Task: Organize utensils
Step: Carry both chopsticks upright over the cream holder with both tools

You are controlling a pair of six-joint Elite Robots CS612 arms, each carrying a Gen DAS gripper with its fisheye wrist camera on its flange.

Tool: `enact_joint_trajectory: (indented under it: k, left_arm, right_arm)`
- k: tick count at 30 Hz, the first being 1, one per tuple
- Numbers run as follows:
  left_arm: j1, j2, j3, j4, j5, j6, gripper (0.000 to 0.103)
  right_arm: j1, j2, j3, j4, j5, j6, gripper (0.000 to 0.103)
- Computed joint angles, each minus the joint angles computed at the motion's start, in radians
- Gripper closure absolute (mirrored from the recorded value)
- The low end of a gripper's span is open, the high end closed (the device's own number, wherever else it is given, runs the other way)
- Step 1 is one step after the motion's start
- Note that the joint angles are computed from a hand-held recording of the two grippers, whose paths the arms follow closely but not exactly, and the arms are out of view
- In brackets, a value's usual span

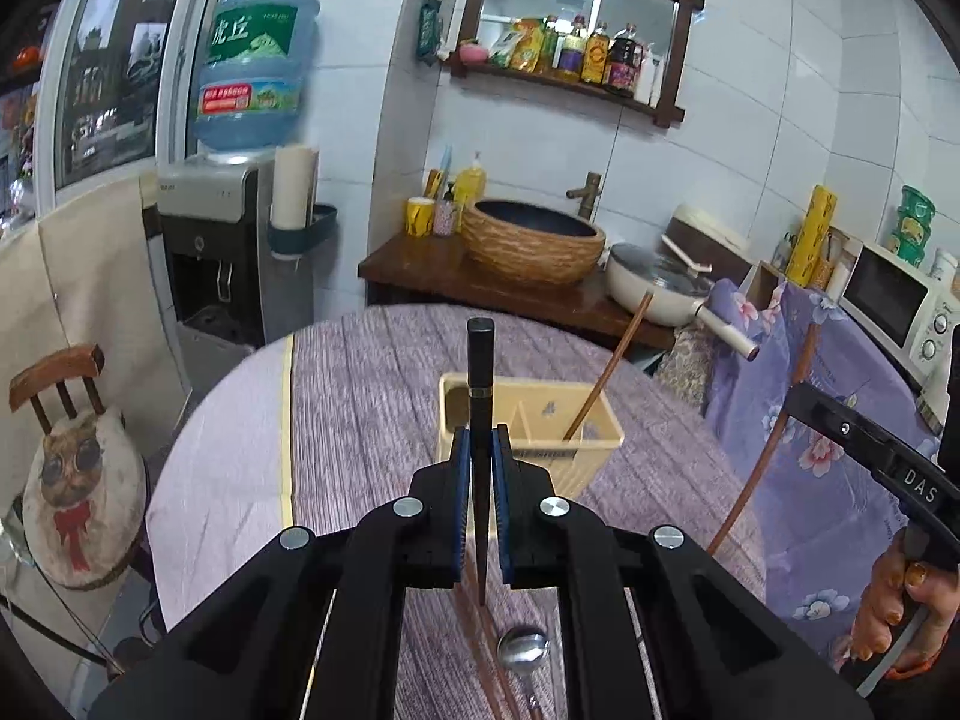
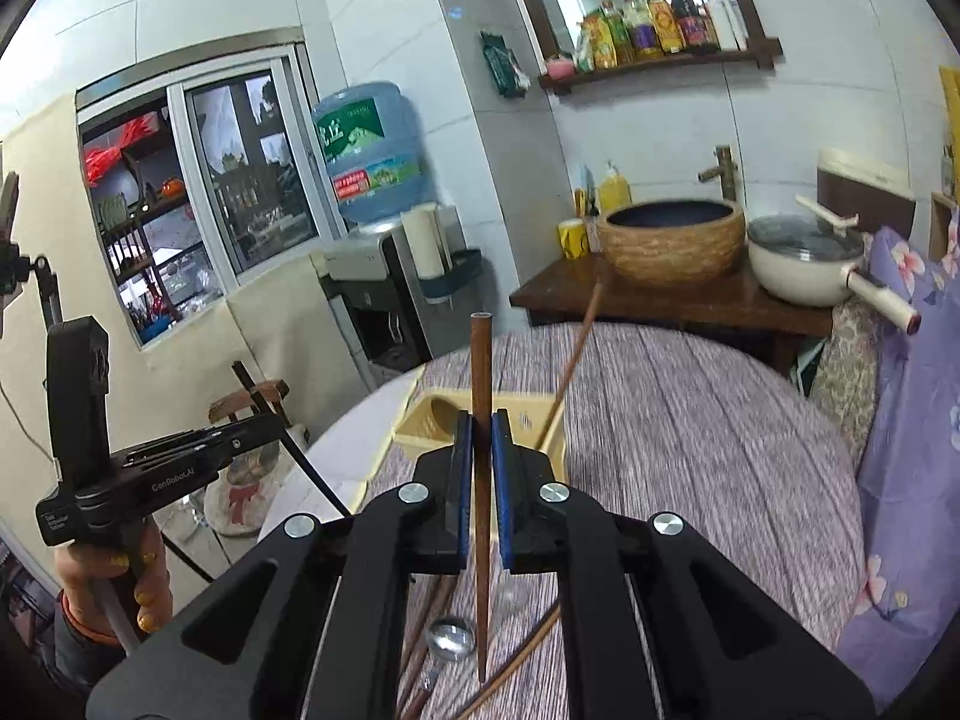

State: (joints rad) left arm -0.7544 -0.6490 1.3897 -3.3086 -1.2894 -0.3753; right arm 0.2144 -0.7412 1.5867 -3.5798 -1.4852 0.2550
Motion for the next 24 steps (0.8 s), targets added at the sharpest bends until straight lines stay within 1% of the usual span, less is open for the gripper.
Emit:
enact_joint_trajectory:
  k: [3, 5, 9, 10, 12, 16, 18, 20, 24]
  left_arm:
    - [0.007, -0.009, -0.032, 0.009, -0.023, 0.005, 0.095]
    - [0.010, -0.013, -0.059, 0.010, -0.023, 0.007, 0.095]
    - [0.014, -0.004, -0.131, 0.023, 0.003, 0.006, 0.095]
    - [0.014, 0.002, -0.152, 0.030, 0.015, 0.001, 0.095]
    - [0.017, 0.016, -0.188, 0.051, 0.029, -0.014, 0.095]
    - [0.020, 0.053, -0.246, 0.106, 0.051, -0.041, 0.095]
    - [0.024, 0.069, -0.258, 0.122, 0.042, -0.053, 0.095]
    - [0.024, 0.082, -0.265, 0.138, 0.041, -0.062, 0.095]
    - [0.019, 0.105, -0.269, 0.158, 0.051, -0.050, 0.095]
  right_arm:
    - [0.000, -0.008, -0.041, 0.016, -0.009, 0.002, 0.096]
    - [0.001, -0.011, -0.069, 0.015, -0.023, 0.002, 0.096]
    - [0.017, 0.002, -0.149, 0.004, -0.120, -0.034, 0.096]
    - [0.019, 0.006, -0.164, 0.001, -0.130, -0.034, 0.096]
    - [0.027, 0.027, -0.210, 0.006, -0.176, -0.052, 0.096]
    - [0.037, 0.076, -0.281, 0.020, -0.225, -0.060, 0.096]
    - [0.039, 0.104, -0.311, 0.039, -0.243, -0.060, 0.096]
    - [0.039, 0.126, -0.329, 0.060, -0.250, -0.048, 0.096]
    - [0.035, 0.159, -0.344, 0.105, -0.243, -0.013, 0.096]
